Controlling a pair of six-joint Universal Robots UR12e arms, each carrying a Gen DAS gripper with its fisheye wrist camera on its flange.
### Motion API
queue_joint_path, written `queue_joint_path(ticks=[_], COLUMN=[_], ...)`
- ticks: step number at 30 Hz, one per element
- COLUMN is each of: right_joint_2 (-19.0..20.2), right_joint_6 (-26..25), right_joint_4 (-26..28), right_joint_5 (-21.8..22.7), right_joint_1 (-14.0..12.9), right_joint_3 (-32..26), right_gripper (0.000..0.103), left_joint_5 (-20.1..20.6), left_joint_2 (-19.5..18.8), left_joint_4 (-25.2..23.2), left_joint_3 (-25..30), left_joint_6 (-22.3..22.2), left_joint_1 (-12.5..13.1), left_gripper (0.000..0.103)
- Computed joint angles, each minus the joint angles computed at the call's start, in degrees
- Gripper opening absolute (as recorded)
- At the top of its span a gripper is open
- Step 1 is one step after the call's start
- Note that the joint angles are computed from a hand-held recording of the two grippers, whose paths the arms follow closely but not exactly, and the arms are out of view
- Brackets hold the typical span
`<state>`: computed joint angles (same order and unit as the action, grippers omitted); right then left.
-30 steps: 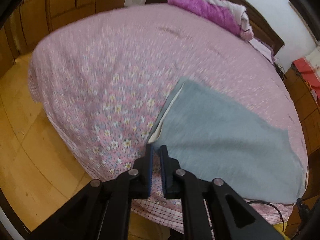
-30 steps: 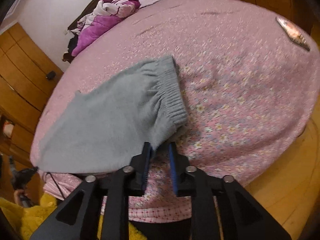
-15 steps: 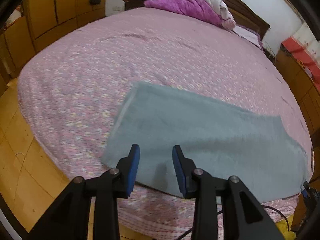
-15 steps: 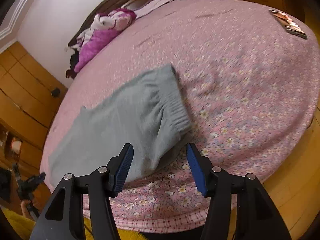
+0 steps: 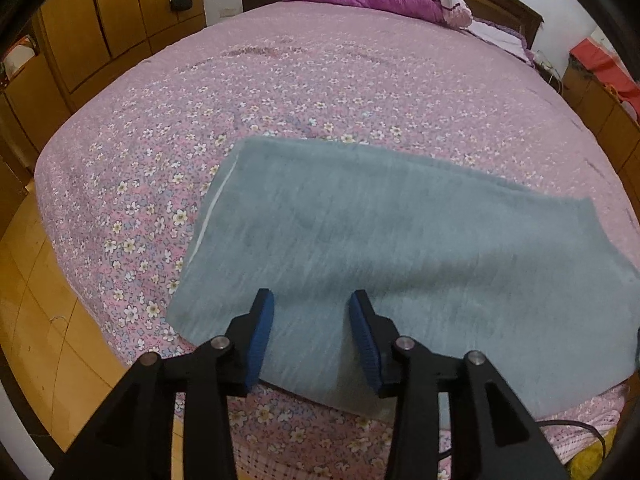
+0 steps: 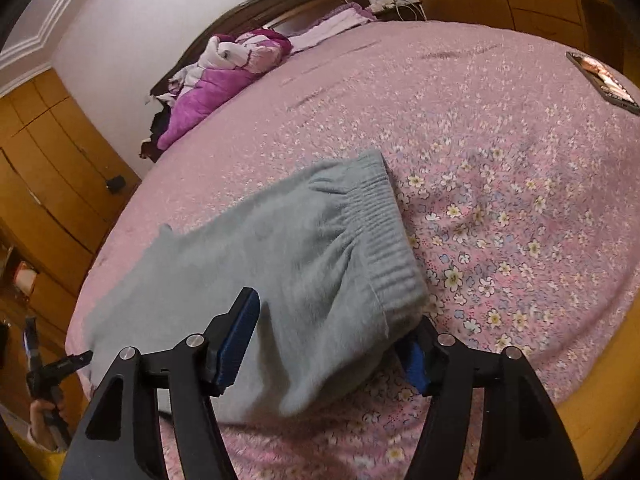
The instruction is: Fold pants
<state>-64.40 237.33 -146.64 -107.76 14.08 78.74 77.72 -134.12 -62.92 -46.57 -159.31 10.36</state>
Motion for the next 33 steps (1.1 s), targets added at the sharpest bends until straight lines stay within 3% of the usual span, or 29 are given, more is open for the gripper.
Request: queue_joint_path(ticks=[5,9,13,17,27,32,33], right_joint_2=[-0.2,-1.7,-1.3,-0.3,-1.3,-1.4,-1.2], right_joint_6=[-1.4,0.5,-2.1,-1.9,-0.3,-0.2,-0.3], right_joint_4=[-3.5,-1.0,0.3,-2.6,-10.6,-8.6,-7.1], right_joint_5=[-0.1,1.3,0.5,0.0,3.8,3.2,2.6], right_joint_1=[0.0,0.5,1.1,0.4,-0.9,-0.8,-0.7], right_joint_3=[1.6,2.8,2.2,1.8,5.6,5.1,4.2], right_gripper=[0.060,0.060,0.063,0.065,0.070,0.068,0.061], left_joint_5=[0.8,1.6,2.8,3.4,3.6,3.1,3.1], left_joint_2=[-0.1,-0.2,-0.3,-0.5,-0.9,-0.8,-0.8], left_joint_4=[0.3,0.3,0.8,0.7,0.0,-0.4,-0.6], left_joint_3=[0.0,0.3,0.4,0.8,1.3,1.4,1.5], left_joint_6=[-0.5,-0.1,0.8,0.9,0.8,0.4,0.4], left_joint_1=[-0.1,-0.3,-0.5,-0.7,-0.6,-0.5,-0.5], left_gripper=[0.046,0.046,0.046,0.046,0.046,0.046,0.046])
